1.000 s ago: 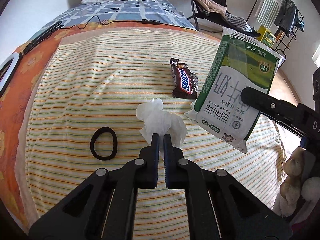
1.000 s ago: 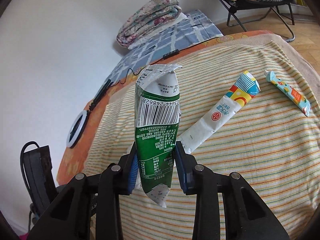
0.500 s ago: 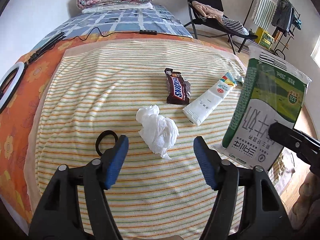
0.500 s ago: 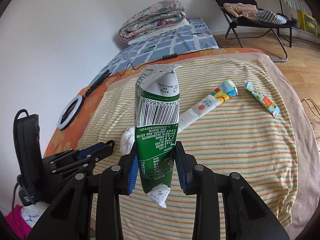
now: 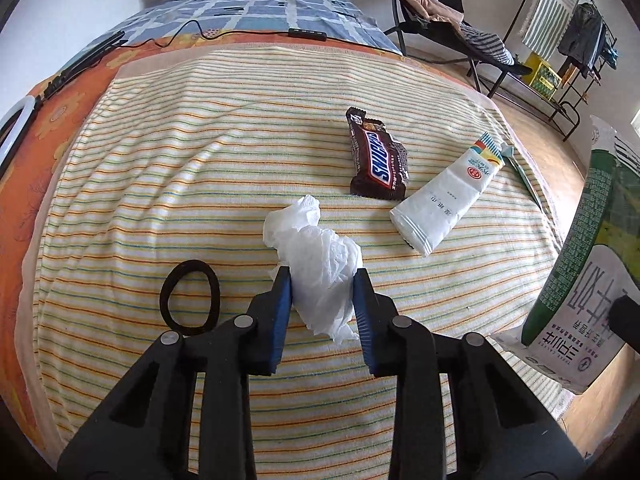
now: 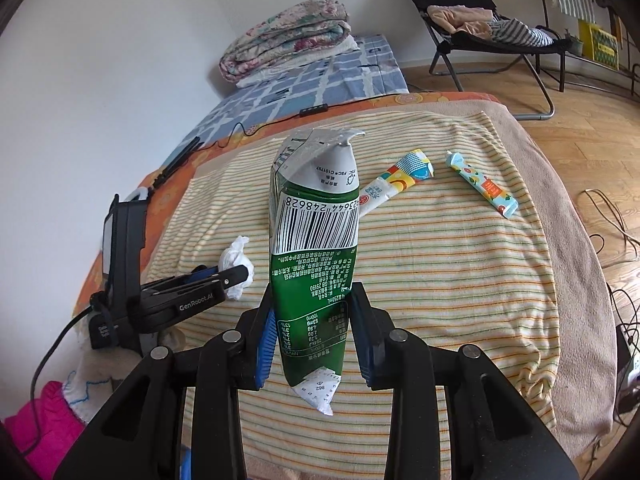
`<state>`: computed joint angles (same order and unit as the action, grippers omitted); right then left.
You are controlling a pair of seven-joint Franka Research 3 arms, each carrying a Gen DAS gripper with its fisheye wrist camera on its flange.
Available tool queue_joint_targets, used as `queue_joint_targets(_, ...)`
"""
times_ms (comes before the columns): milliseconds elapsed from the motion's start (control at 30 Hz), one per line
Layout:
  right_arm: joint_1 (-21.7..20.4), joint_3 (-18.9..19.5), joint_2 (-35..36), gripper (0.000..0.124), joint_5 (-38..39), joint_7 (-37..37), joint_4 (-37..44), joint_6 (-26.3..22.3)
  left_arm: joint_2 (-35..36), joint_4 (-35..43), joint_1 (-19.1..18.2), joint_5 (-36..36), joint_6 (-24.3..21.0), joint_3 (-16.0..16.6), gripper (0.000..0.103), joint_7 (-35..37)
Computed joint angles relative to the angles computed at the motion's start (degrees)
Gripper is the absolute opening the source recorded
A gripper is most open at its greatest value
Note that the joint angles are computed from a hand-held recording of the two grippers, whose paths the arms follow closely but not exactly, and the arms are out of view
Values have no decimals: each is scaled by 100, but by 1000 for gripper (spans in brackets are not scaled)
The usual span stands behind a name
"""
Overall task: Collect trash
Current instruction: 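Grasp the white tissue with the left tool while the right tool grasps the milk carton, then carry the tissue and milk carton down over the blue basket with both tools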
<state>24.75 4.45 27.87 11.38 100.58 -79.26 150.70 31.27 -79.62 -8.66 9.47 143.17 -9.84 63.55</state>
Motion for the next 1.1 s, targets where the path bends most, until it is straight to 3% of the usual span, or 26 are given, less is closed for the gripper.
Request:
queue_joint_targets(267,173,-61,-288,32,-308,-44,-370,66,-806,-1018,19,5,375,-63,26,-76)
queue_joint_targets(567,260,19,-1034,32,-518,-121,-1383,286,-2144,-2633,-3,-38,987,-157,26,-142)
queue_joint_targets(1100,284,396,-2312,32,-294,-311,-3212,594,-3890,-4622,-287,469,1276,-264,26,-965)
